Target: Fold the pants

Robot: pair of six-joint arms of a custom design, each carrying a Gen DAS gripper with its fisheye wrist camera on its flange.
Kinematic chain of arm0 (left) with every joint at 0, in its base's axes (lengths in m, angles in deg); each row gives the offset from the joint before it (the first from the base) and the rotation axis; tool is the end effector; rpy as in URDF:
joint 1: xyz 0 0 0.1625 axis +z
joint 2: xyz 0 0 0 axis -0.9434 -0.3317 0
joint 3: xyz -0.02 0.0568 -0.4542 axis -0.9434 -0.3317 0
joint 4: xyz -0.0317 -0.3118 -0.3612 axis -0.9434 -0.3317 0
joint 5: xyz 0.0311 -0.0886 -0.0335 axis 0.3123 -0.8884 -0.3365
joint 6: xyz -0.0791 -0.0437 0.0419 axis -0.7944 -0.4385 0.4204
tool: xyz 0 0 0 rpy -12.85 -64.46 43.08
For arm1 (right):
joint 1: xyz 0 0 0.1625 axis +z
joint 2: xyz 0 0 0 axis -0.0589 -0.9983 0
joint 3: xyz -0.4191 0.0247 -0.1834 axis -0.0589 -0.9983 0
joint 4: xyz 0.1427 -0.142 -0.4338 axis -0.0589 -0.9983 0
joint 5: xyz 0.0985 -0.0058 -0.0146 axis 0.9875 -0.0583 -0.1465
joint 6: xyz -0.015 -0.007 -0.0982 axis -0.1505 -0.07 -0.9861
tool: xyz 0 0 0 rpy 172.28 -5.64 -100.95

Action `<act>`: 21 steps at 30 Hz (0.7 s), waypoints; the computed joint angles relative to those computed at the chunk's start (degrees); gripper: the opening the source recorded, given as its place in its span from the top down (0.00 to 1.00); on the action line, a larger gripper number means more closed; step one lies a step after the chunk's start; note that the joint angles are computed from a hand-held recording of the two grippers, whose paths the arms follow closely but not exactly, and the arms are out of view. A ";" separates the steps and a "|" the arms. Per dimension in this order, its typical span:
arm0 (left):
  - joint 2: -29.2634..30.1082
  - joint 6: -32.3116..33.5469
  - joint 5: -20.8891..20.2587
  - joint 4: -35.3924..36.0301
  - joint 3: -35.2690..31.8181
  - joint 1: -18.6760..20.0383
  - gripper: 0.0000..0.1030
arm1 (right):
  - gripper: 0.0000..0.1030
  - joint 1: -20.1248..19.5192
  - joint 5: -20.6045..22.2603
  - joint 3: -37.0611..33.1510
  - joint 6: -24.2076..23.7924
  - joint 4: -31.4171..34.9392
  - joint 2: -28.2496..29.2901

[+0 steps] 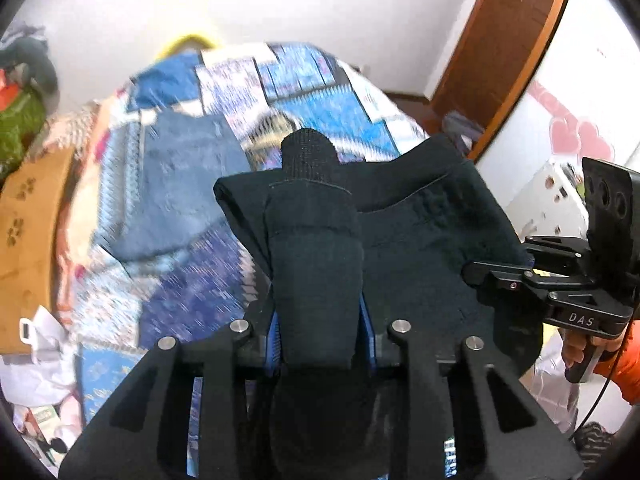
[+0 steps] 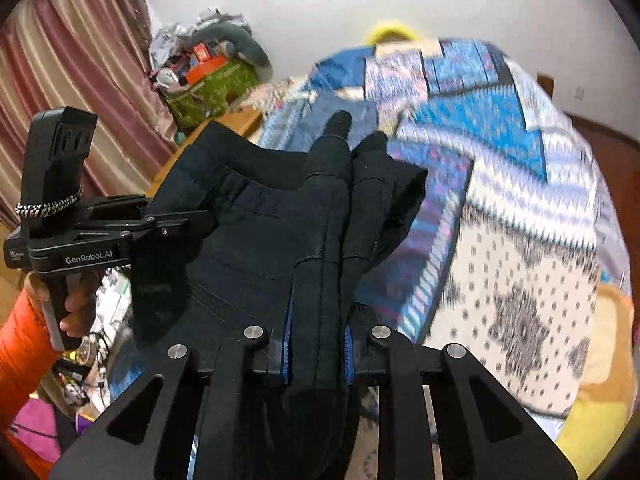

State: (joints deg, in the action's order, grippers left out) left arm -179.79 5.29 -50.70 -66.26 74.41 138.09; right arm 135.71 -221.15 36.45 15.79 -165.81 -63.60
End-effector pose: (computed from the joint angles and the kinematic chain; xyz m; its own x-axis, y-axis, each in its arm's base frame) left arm -0.0411 -0.5045 0.3635 -0.5629 0.7744 -0.2889 0.8160 0.5763 -0.0455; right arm 0.4048 -0.3521 -0.0263 -0.8878 0.0272 0.4594 -0.2902 0.7417 -0.6047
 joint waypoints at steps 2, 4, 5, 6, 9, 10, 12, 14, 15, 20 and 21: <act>0.19 0.73 -0.11 -2.29 -0.73 -0.24 0.69 | 0.84 0.15 -1.25 -1.95 -3.12 -0.19 0.31; 1.04 0.87 -0.38 -4.11 -2.13 -0.29 0.69 | 0.84 -0.01 -2.28 -4.12 -6.67 -0.99 0.79; 1.77 0.97 -0.54 -5.14 -3.13 -0.24 0.69 | 0.84 -0.21 -2.47 -5.18 -8.41 -1.52 1.06; 2.30 1.15 -0.57 -5.99 -3.77 -0.26 0.69 | 0.84 -0.56 -2.36 -6.19 -10.13 -2.25 1.27; 4.55 2.25 -0.82 -9.39 -6.26 -0.06 0.69 | 0.84 -1.70 -1.56 -8.94 -14.68 -4.83 2.24; 5.39 2.42 -0.81 -10.29 -7.14 0.03 0.69 | 0.84 -2.11 -1.28 -9.87 -16.02 -5.59 2.60; 7.45 2.98 -0.43 -12.53 -8.99 0.26 0.69 | 0.84 -3.27 -0.35 -11.99 -18.74 -6.87 3.45; 9.54 3.63 0.24 -14.73 -10.47 0.56 0.69 | 0.84 -4.72 0.98 -14.20 -21.09 -7.77 4.42; 10.82 3.98 0.61 -15.85 -11.28 0.83 0.69 | 0.84 -5.14 1.38 -14.99 -21.65 -7.91 4.88; 17.47 5.28 2.45 -19.90 -15.56 2.60 0.69 | 0.84 -8.41 3.95 -19.81 -23.28 -6.52 7.37; 18.75 5.49 2.78 -20.50 -16.32 2.98 0.69 | 0.84 -9.19 4.44 -20.78 -23.38 -6.12 7.98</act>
State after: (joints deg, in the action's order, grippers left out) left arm -161.04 10.79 -47.92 -86.75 58.08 141.08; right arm 126.52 -216.72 15.68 -7.59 -171.92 -55.63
